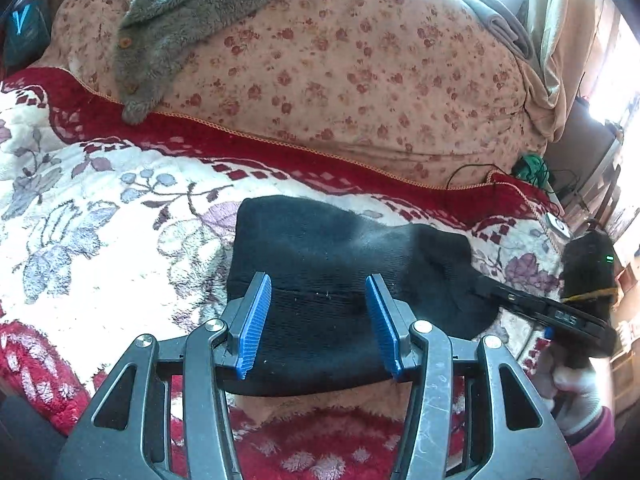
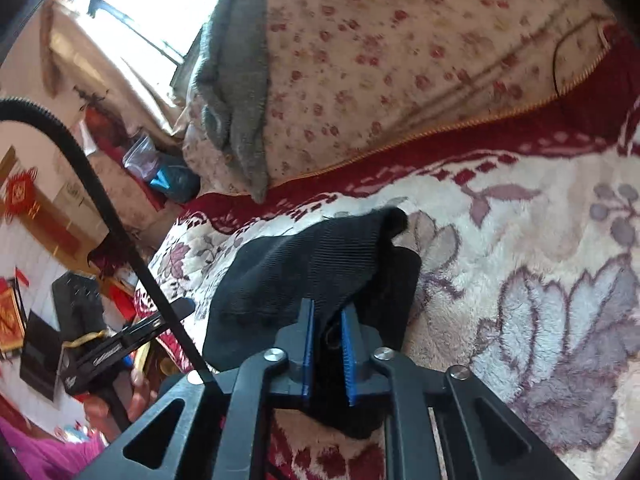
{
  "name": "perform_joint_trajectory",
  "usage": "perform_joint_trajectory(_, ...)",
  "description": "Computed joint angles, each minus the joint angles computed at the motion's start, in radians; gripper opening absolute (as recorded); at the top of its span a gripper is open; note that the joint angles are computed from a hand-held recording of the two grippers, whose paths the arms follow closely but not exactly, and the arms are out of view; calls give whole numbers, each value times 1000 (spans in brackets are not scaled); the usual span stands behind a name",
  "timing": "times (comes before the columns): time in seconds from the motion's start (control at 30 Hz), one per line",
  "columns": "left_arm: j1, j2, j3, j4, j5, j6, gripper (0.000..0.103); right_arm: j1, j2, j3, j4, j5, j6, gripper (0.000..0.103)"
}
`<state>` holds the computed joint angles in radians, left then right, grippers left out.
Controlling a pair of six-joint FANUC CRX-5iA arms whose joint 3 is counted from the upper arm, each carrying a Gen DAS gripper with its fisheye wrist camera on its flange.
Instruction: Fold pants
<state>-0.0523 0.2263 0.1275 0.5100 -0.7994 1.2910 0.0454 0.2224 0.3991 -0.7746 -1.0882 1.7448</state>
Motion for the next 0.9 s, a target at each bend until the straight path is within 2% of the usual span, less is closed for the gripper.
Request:
perform_joint_trajectory(0.17,-16,21,11,0,1,-14,49,38,-28,-43,93,-2,-17,9)
perform_joint_trajectory(0.27,-31,63,59,-61,-27,32,49,56,-26,-65,141,36,-60,9)
perform_joint_trajectory(0.37,-49,81,80,-118,-19,62,49,94,-27,-86,240,91,-111,9)
perform_joint_trajectory(0.47,-67,80,86,-171,6,85,50,110,-28,-85,274,106,-128,9)
perform_joint_trajectory(0.6,-71,83,101,-193,-3,101,50,109,-34,-74,282,93,-169,9)
perform_joint_trajectory(0.73,-70,80,111,-201,-13,115,50,137,-60,-83,341,121,-201,11)
perform_joint_trajectory(0.83,-68,68,114,-218,-8,134,50,166,-74,-87,391,143,-204,15)
perform_joint_trajectory(0.9,-66,57,110,-225,1,137,50,167,-69,-69,372,140,-192,27)
